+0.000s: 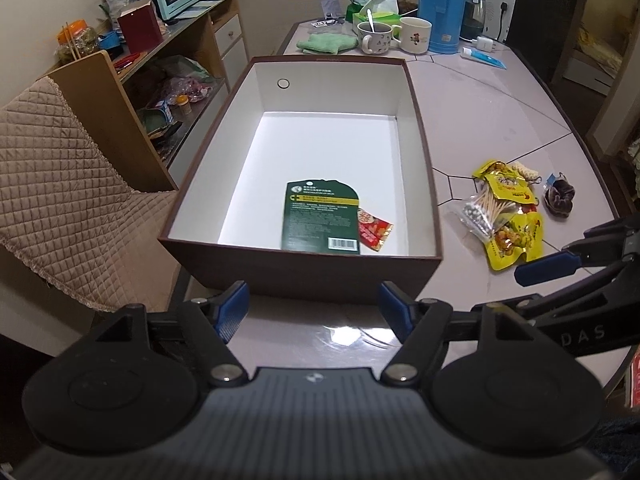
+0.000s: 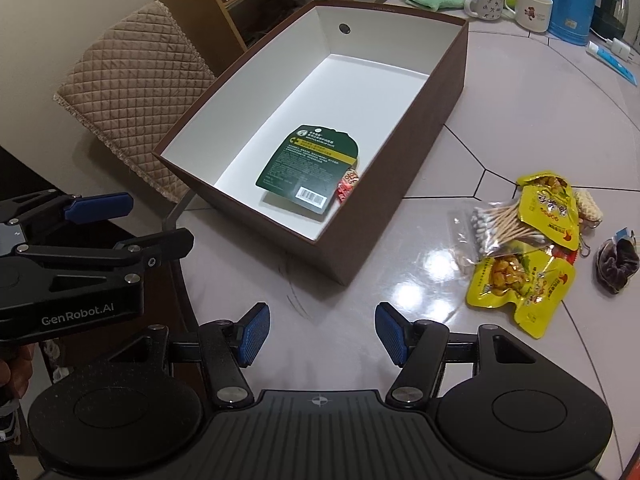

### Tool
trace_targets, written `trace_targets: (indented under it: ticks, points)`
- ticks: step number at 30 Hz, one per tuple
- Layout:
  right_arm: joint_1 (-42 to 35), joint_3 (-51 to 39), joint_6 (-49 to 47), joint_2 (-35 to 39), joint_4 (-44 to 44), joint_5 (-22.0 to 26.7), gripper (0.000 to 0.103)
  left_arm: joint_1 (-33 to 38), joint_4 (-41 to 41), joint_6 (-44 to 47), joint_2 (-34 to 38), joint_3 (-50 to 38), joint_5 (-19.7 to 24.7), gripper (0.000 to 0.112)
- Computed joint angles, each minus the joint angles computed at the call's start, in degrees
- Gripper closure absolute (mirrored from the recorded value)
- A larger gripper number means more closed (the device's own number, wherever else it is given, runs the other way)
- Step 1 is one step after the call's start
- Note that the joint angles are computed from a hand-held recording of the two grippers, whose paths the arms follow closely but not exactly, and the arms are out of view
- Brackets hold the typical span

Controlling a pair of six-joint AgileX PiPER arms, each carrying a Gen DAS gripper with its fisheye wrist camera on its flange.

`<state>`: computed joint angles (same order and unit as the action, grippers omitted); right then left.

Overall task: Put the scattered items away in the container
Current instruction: 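Withdraw both tools from the box back toward the remaining items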

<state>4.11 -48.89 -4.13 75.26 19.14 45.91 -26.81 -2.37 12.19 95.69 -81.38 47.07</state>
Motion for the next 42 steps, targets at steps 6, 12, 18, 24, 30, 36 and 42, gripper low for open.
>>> trace_targets:
  ticks: [6, 12, 18, 24, 30, 36, 42]
  points:
    - [-6.74, 3.75, -12.21, -4.87, 4.63, 0.83, 0.008, -4.13, 4.45, -7.62, -1.81, 3.12, -1.06, 0.039]
    - [-14.82, 5.88, -20.96, -7.31, 8.13, 4.4, 0.008, -8.18, 8.73, -15.25, -3.08, 5.64, -1.6, 0.037]
    - [-25.36, 8.07, -30.64, -10.22, 11.31, 8.26, 0.007, -13.19, 15.26, -24.67, -4.6, 8.06, -2.24, 0.036]
    - [-41.15, 9.41, -41.81, -11.49, 14.16, 12.73, 0.007, -17.85, 16.9, -28.86, -3.91, 8.35, -3.14, 0.036]
    - [-55.96, 8.84, -51.37, -10.46, 15.1, 16.17, 0.007, -22.53, 18.08, -31.72, -0.41, 5.79, -3.12, 0.034]
    - [-65.93, 7.19, -57.08, -8.09, 14.71, 18.67, 0.007, -25.48, 16.56, -30.56, 3.52, 1.83, -2.52, 0.034]
    - [-71.38, 5.66, -59.62, -5.02, 14.26, 20.18, 0.008, -27.64, 15.99, -29.48, 7.44, -2.88, -0.6, 0.034]
